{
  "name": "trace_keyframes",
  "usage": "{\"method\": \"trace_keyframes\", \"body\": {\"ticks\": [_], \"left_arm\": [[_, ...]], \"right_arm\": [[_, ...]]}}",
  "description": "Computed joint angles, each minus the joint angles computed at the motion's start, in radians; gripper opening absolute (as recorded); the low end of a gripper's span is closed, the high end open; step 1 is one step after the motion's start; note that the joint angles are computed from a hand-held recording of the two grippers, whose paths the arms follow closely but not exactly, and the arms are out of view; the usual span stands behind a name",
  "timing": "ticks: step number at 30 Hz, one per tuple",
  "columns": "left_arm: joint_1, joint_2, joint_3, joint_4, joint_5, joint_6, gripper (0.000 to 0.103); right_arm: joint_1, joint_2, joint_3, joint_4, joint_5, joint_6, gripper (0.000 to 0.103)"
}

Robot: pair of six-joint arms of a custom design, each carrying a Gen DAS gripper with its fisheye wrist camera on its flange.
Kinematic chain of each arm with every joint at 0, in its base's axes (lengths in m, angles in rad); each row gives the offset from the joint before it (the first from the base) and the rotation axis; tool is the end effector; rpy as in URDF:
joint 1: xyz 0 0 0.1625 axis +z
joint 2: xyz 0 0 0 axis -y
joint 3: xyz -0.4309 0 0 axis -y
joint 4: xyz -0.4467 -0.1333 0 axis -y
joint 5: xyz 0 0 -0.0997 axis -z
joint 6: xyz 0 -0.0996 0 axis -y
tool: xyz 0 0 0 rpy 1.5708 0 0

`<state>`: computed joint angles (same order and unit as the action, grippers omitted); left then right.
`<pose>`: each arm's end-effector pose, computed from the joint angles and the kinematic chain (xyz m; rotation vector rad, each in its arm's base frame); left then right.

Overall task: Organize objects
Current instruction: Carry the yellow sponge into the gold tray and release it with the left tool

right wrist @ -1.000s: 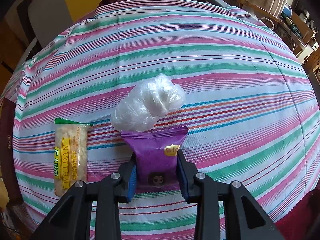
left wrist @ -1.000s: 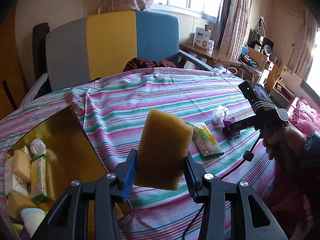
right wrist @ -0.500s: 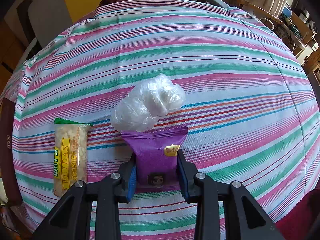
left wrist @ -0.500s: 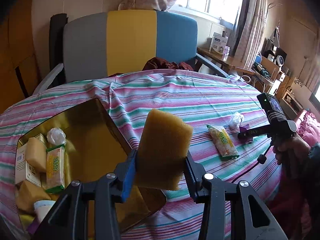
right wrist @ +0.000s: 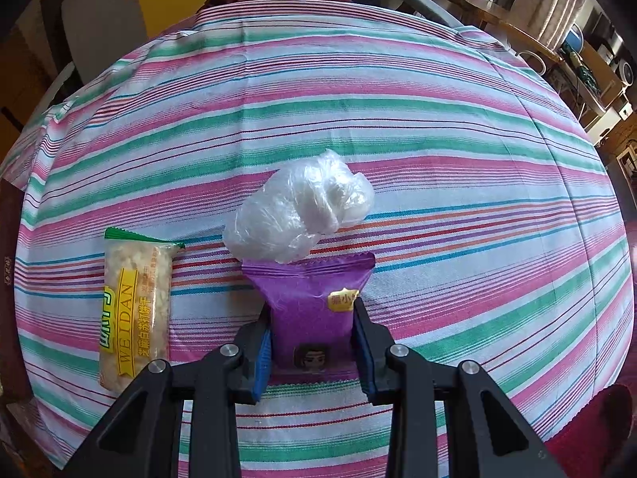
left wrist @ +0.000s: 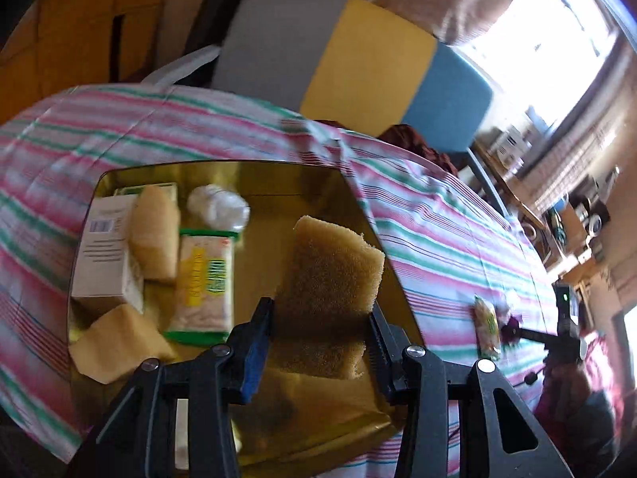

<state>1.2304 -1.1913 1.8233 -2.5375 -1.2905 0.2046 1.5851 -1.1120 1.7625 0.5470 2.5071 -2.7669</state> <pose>-0.0639 -0.6623 0.2412 0.6999 2.7563 -0.5064 0.0599 -0.4742 0.1870 -0.6051 -2.1414 0.6269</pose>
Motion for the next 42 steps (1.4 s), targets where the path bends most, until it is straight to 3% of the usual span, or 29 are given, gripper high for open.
{"method": "trace_keyframes", "body": {"ticks": [5, 10, 14, 22, 23, 25, 33, 42], "left_arm": [[0.006, 0.057, -0.068, 0.043, 0.007, -0.029, 0.045], [-0.019, 0.14, -0.13, 0.045, 0.063, -0.003, 0.045], [-0.026, 0.215, -0.197, 0.051, 0.122, 0.0, 0.045], [-0.026, 0.367, -0.333, 0.042, 0.309, 0.024, 0.048], [-0.024, 0.375, -0.342, 0.046, 0.311, 0.023, 0.051], [-0.02, 0.39, -0.362, 0.074, 0.316, 0.016, 0.055], [-0.024, 0.37, -0.315, -0.024, 0.333, 0.074, 0.067], [-0.049, 0.295, -0.21, -0.16, 0.314, 0.177, 0.07]], "right_arm": [[0.035, 0.04, -0.004, 0.005, 0.014, 0.049, 0.035], [0.036, 0.035, -0.008, 0.013, 0.021, 0.04, 0.035], [0.067, 0.052, 0.001, 0.024, 0.034, 0.084, 0.035], [0.069, 0.031, 0.025, 0.016, 0.046, 0.064, 0.035], [0.04, 0.041, 0.022, -0.026, 0.038, 0.021, 0.035], [0.052, 0.049, 0.021, -0.024, 0.043, 0.032, 0.035], [0.067, 0.059, 0.02, -0.013, 0.047, 0.056, 0.035], [0.078, 0.065, 0.022, -0.006, 0.059, 0.066, 0.034]]}}
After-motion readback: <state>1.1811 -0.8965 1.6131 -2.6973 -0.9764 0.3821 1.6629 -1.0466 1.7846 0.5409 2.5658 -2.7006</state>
